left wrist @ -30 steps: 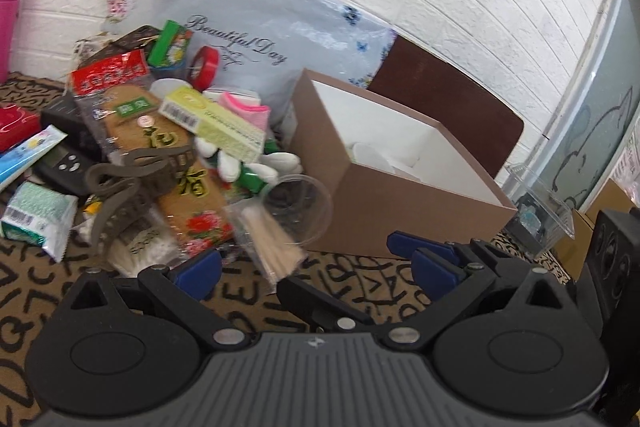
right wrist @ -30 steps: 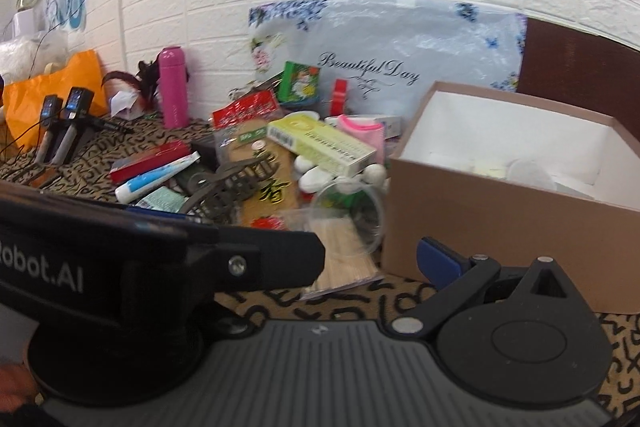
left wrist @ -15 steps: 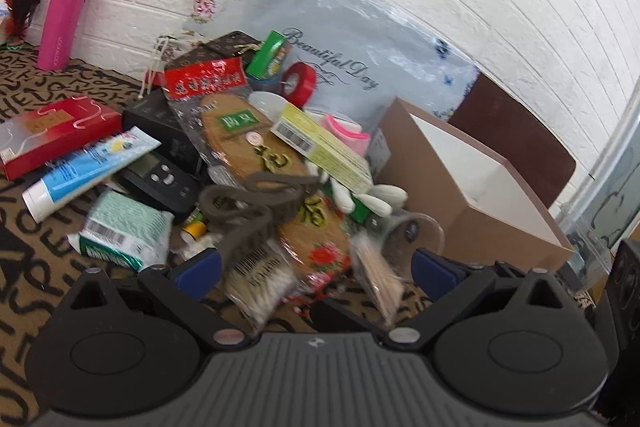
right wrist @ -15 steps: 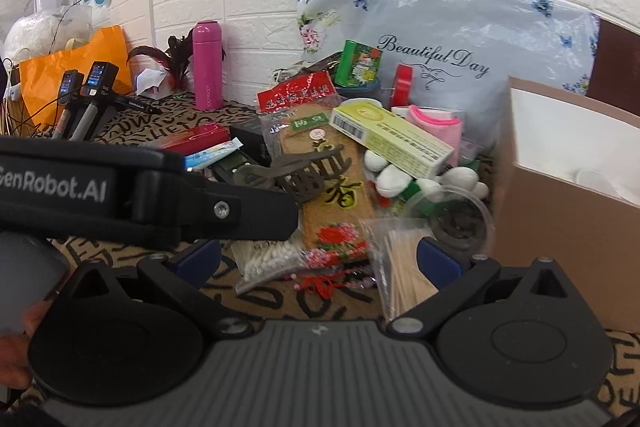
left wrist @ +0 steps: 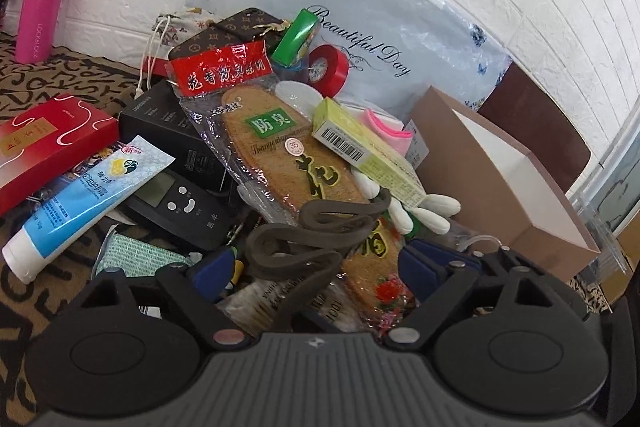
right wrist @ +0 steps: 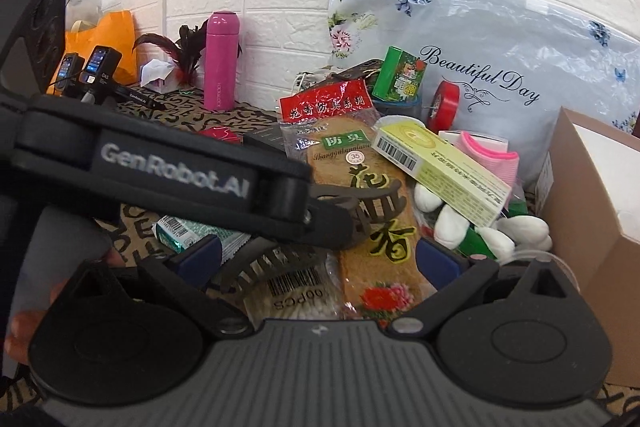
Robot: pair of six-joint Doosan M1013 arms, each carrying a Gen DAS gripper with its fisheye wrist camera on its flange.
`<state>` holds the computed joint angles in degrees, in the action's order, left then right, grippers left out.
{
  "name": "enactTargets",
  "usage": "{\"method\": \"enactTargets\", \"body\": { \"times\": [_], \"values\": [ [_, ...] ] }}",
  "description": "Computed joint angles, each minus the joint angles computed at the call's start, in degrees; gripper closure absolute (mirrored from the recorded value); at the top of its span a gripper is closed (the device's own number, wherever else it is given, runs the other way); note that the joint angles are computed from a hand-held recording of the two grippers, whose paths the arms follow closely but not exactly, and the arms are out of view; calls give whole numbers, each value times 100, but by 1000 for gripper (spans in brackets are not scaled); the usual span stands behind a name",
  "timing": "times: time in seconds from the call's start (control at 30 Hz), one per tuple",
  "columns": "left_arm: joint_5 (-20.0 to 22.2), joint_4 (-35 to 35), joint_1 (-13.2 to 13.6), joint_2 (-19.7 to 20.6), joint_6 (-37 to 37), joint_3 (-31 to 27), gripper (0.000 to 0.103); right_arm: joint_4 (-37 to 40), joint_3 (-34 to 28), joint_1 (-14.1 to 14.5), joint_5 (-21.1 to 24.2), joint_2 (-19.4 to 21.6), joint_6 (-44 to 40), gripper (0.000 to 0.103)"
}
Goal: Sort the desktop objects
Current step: 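Move the left gripper to the dark grey plastic clip and grasp it, then lift the grey clip and carry it over the cardboard box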
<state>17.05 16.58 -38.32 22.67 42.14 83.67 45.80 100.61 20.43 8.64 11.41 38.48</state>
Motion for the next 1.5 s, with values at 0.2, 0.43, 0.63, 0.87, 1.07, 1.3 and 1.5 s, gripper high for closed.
{"method": "enactTargets", "body": {
  "times": [0.2, 0.43, 0.63, 0.87, 1.07, 1.3, 1.5],
  "values": [
    [12, -1163, 144, 76, 1251, -104, 22, -372, -147, 17, -12, 161, 504, 14],
    [144, -2205, 228, 158, 2316, -225, 34, -129, -207, 24, -78, 253, 418, 18],
    [296, -1723, 177, 145, 1921, -241, 45, -221, -200, 57, -106, 272, 448, 29],
    [330, -1028, 52, 74, 1253, -185, 45, 271, -133, -12, 28, 181, 56, 31],
    [363, -216, -119, -60, 387, -84, 45, 1140, 18, -85, 167, 7, -791, 31],
    [380, 464, -357, -196, -359, -11, 45, 1909, 280, -192, 278, -301, -1575, 31],
    [328, 586, -566, -229, -431, -81, 45, 2199, 528, -344, 272, -640, -1856, 32]
  ]
}}
